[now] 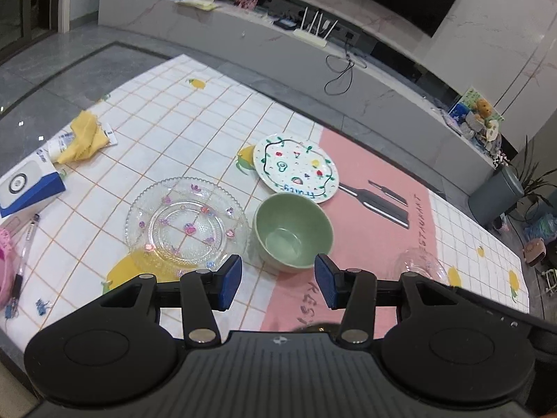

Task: Organize plates and bowls
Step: 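Move both grippers to the pale green bowl and close them on its rim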

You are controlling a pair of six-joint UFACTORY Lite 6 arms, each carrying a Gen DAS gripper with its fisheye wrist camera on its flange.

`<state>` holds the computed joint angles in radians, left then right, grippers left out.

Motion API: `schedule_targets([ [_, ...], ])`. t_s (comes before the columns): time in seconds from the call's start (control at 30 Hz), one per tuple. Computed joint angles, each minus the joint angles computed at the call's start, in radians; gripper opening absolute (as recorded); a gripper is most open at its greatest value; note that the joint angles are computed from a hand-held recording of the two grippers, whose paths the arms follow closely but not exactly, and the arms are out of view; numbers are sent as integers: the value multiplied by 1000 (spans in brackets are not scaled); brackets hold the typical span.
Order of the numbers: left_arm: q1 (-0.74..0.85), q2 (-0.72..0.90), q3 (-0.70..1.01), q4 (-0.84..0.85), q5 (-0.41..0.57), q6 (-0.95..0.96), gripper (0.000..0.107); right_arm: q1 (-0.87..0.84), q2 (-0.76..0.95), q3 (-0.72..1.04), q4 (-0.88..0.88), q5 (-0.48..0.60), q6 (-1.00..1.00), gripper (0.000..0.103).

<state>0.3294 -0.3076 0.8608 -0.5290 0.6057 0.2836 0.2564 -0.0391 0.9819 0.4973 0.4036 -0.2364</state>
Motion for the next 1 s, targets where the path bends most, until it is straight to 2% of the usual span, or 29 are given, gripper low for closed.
schedule_targets([
  [0.07,8,66,30,-24,-3,30,53,22,67,48,-21,-7,24,87],
  [0.17,11,153,71,-47,-16,65,53,52,168,119,-49,-20,59,81],
  [0.23,16,210,102,-62,-20,86,53,67,247,184,-89,-9,103,70],
  [0.3,24,269,132,-86,-28,114,52,69,326,251,-91,9,114,68],
  [0.4,29,355,178,-116,-35,152,43,66,423,341,-73,31,110,66],
  [0.53,23,452,227,-151,-56,181,42,64,540,456,-80,59,134,57],
  [0.67,8,527,265,-148,-81,187,41,71,638,560,-99,92,162,54],
  [0.87,12,607,313,-153,-74,203,31,86,734,663,-158,129,217,48],
  [0.93,12,620,319,-156,-73,207,22,83,758,687,-150,144,212,40],
  [1.0,14,629,324,-168,-69,215,18,79,776,703,-125,154,195,37],
])
